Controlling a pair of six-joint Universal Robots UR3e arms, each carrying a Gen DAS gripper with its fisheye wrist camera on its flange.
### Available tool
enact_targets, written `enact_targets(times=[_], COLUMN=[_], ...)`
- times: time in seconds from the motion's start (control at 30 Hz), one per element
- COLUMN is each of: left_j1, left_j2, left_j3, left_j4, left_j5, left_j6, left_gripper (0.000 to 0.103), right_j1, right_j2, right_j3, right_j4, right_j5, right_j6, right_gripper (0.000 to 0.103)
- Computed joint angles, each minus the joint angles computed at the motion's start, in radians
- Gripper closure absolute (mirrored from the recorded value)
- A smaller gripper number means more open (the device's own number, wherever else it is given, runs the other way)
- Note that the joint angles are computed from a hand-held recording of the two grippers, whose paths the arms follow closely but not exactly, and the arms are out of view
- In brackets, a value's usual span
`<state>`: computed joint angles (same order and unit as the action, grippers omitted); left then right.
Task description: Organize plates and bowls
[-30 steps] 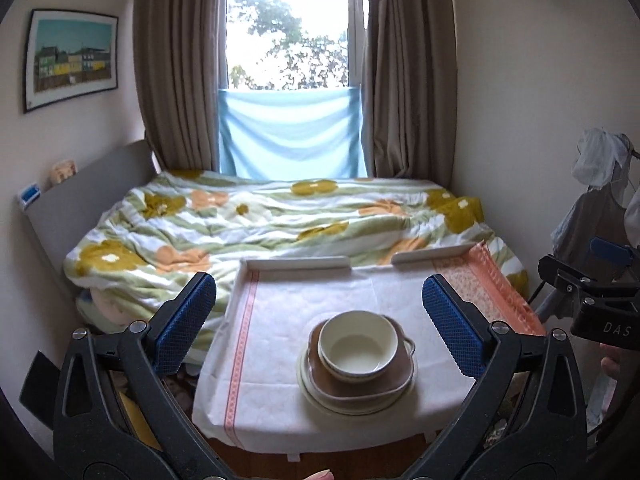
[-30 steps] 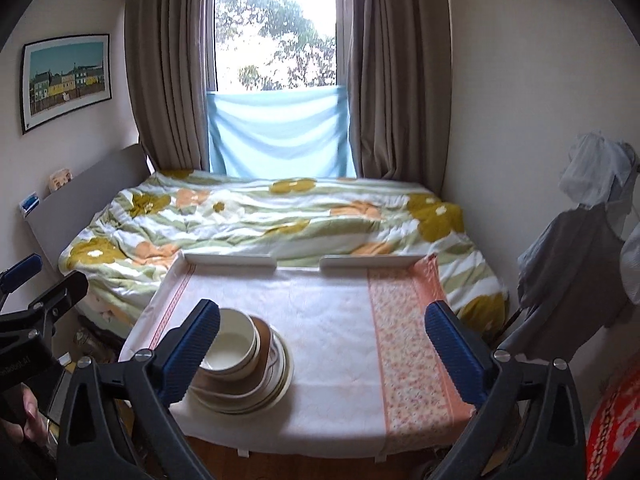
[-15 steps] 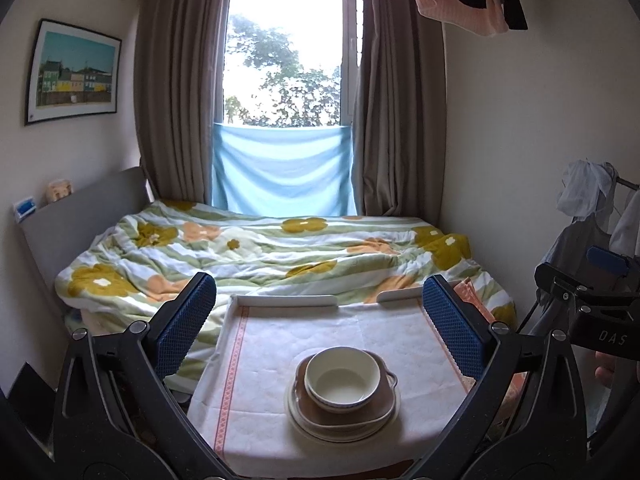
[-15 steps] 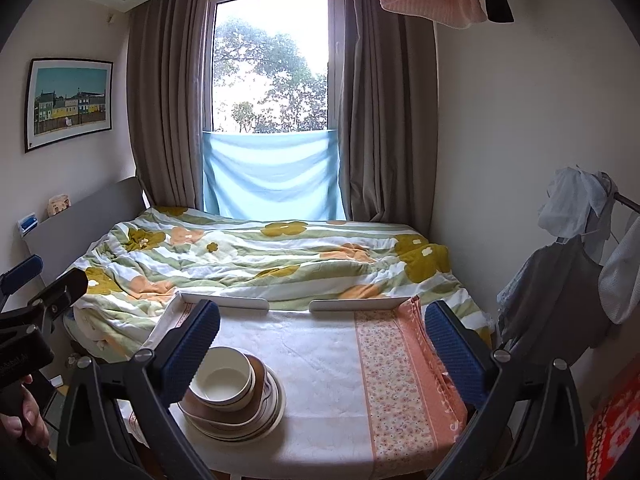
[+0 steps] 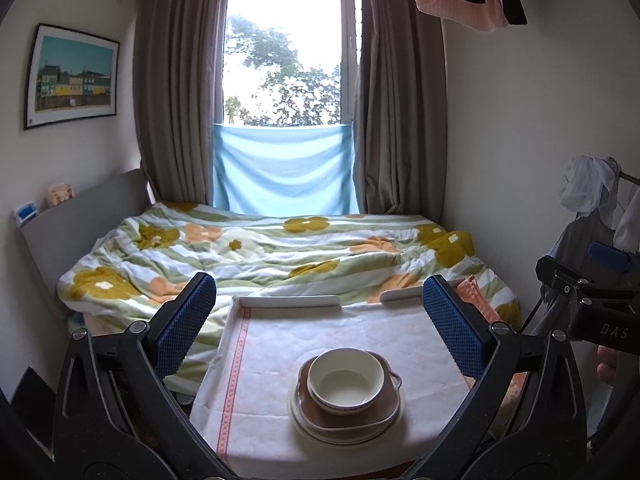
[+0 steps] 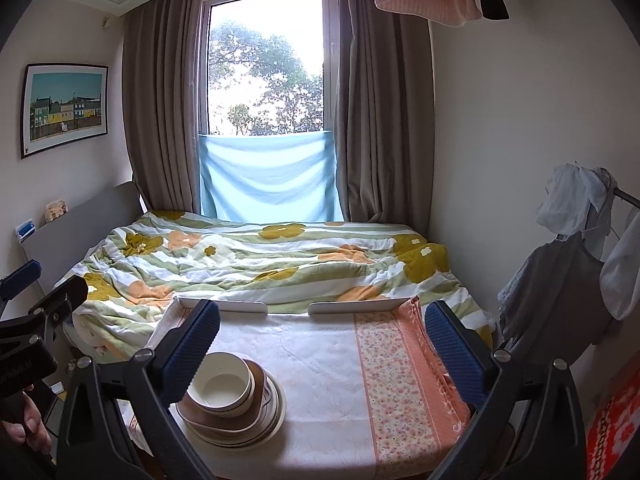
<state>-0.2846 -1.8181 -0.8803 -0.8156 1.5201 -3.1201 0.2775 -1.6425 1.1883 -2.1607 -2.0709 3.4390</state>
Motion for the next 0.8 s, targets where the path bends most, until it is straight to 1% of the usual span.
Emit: enact_targets(times=[0.27,0.8], left_j1=[0.002,0.007], left_j2=[-0.020,-0.027], left_j3=[0.033,0.035], left_j4=[-0.021,-0.016], left_j5=[0.005,0.007], left_j6=[0.004,0.005], left_gripper=[0.000,0.000], right_j1=[-0.006,-0.018], right_j2=[0.011,0.011], right_j3=[-0.007,-0.004], right_j4=[-0.002,-0.010], right_j5=[0.011,0.024], right_j6=[0.006,0.002], right_gripper=[0.001,0.001])
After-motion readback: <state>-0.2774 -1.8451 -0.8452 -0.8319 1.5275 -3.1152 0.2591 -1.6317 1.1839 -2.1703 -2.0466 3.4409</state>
